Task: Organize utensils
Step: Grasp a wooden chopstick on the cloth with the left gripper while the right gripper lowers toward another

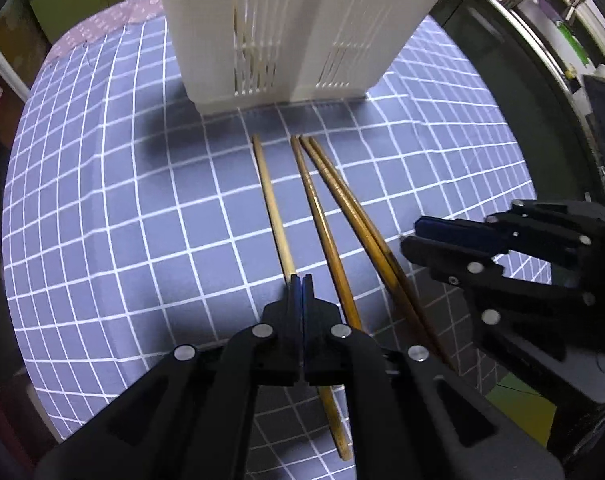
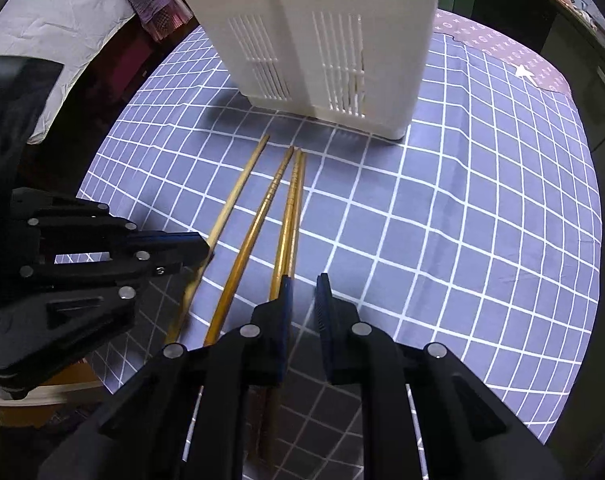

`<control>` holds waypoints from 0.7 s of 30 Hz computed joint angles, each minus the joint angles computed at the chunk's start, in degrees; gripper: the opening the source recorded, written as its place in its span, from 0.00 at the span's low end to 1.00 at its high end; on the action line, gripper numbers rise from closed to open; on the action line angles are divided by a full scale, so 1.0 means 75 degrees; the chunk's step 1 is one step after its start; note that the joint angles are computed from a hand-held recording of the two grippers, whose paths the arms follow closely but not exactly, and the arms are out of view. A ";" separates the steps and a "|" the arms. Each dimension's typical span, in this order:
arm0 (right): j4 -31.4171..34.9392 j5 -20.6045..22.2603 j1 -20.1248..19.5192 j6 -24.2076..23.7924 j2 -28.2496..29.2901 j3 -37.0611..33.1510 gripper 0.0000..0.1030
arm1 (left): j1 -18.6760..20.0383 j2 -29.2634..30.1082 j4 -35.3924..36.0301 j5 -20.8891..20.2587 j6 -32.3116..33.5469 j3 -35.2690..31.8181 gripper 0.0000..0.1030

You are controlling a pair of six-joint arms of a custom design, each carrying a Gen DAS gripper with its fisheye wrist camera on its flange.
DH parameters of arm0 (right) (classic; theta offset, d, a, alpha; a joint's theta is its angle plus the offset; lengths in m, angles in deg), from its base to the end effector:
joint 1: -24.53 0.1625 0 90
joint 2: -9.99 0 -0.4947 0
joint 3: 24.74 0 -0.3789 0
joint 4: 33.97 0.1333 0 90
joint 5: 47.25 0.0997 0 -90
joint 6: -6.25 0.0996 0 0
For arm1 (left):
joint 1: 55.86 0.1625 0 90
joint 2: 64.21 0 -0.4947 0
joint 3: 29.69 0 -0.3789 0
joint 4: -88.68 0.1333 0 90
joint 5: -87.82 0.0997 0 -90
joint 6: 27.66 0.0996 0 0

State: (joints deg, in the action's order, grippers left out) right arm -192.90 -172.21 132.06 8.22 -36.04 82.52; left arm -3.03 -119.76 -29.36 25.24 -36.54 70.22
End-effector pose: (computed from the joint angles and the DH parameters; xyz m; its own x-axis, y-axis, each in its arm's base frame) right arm 0.2641 -0.5831 0.1189 -0.8144 -0.1411 0.5629 -0.2707 0.9504 -0.1534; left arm -0.2328 -0.6036 0.1927 -0.7111 0.5137 -0.4800 0.4758 0.8543 0.2094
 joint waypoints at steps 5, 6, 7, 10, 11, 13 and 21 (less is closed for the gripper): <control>-0.0066 0.0071 -0.0054 -0.0060 -0.0031 0.0045 0.13 | -0.0006 0.0136 0.0172 0.0204 -0.0259 -0.0118 0.09; -0.0076 0.0095 -0.0064 -0.0079 -0.0020 0.0043 0.13 | -0.0007 0.0153 0.0224 0.0215 -0.0275 -0.0138 0.10; -0.0084 0.0109 -0.0071 -0.0092 -0.0009 0.0042 0.13 | 0.0000 0.0167 0.0290 0.0193 -0.0299 -0.0168 0.11; -0.0095 0.0128 -0.0082 -0.0104 -0.0007 0.0054 0.13 | -0.0050 0.0286 0.0328 0.0258 -0.0326 -0.0198 0.11; -0.0094 0.0123 -0.0081 -0.0101 -0.0010 0.0058 0.13 | -0.0069 0.0313 0.0320 0.0291 -0.0318 -0.0195 0.11; -0.0092 0.0112 -0.0075 -0.0094 -0.0031 0.0079 0.13 | -0.0120 0.0380 0.0358 0.0417 -0.0245 -0.0205 0.10; -0.0053 0.0068 -0.0055 -0.0095 -0.0068 0.0106 0.13 | 0.0000 0.0298 0.0399 0.0456 -0.0039 -0.0282 0.06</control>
State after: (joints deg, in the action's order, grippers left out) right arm -193.30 -171.71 131.65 7.51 -36.55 83.32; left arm -3.03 -117.52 -26.37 28.66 -36.84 68.11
